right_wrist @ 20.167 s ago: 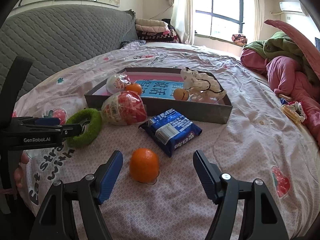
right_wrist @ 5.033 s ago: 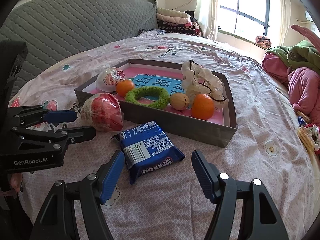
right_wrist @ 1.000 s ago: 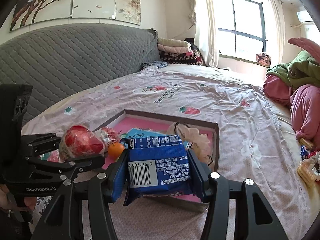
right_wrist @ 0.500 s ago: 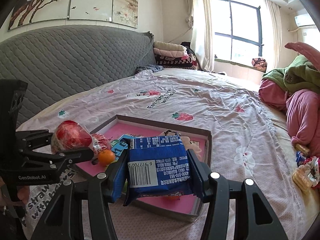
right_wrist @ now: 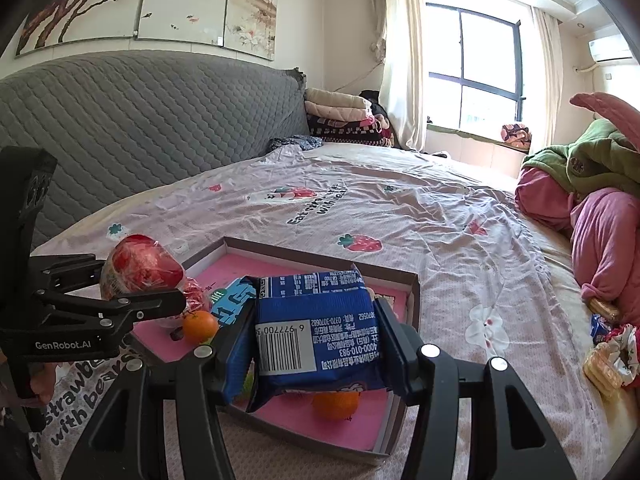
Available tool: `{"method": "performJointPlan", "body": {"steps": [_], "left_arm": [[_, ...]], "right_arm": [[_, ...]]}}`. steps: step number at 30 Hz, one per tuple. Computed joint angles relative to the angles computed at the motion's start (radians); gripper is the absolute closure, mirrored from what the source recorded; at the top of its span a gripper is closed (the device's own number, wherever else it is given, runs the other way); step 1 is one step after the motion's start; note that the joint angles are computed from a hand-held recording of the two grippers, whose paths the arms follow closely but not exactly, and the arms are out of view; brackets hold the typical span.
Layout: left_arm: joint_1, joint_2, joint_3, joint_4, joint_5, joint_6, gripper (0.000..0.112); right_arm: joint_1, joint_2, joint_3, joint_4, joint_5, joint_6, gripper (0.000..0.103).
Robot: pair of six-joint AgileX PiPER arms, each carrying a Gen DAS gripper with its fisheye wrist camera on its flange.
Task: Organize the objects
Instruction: 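Carry the wrapped bun with left tool while right tool carries the blue packet over the tray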
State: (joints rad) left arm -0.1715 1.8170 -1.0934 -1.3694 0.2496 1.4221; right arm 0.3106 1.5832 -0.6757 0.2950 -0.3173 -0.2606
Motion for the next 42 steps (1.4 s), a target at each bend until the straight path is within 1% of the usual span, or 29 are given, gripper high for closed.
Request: {"method": "performJointPlan", "body": {"steps": [3,8,16,21,23,31,35,42], "left_arm": [[0.006,0.010,-0.007,-0.020,-0.001,0.011,0.055],[0.043,0.041,-0.044,0.018,0.010,-0.046,0.055],[0.093,0.070,-0.071,0.048,0.022,-0.087,0.055],[0.091,0.086,-0.073,0.078,0.016,-0.106,0.055],[0.090,0.087,-0.061,0.062,0.011,-0.085,0.055],[0.077,0.111,-0.040,0.071,0.002,-0.087,0.055],[0.062,0.118,-0.025,0.014,-0.030,-0.022,0.055],[0.068,0.154,-0.047,0.056,-0.029,-0.073,0.055]], "right_arm": [[0.020,0.024,-0.015,0.081,-0.013,-0.092,0.047],[0.032,0.061,-0.036,0.130,-0.021,-0.141,0.047],[0.040,0.096,-0.047,0.145,-0.011,-0.153,0.047],[0.064,0.114,-0.049,0.181,-0.018,-0.200,0.047],[0.073,0.121,-0.049,0.190,-0.020,-0.213,0.047],[0.093,0.144,-0.048,0.220,-0.030,-0.242,0.047],[0.096,0.151,-0.047,0.227,-0.035,-0.247,0.047],[0.098,0.169,-0.055,0.237,-0.034,-0.247,0.047]]}}
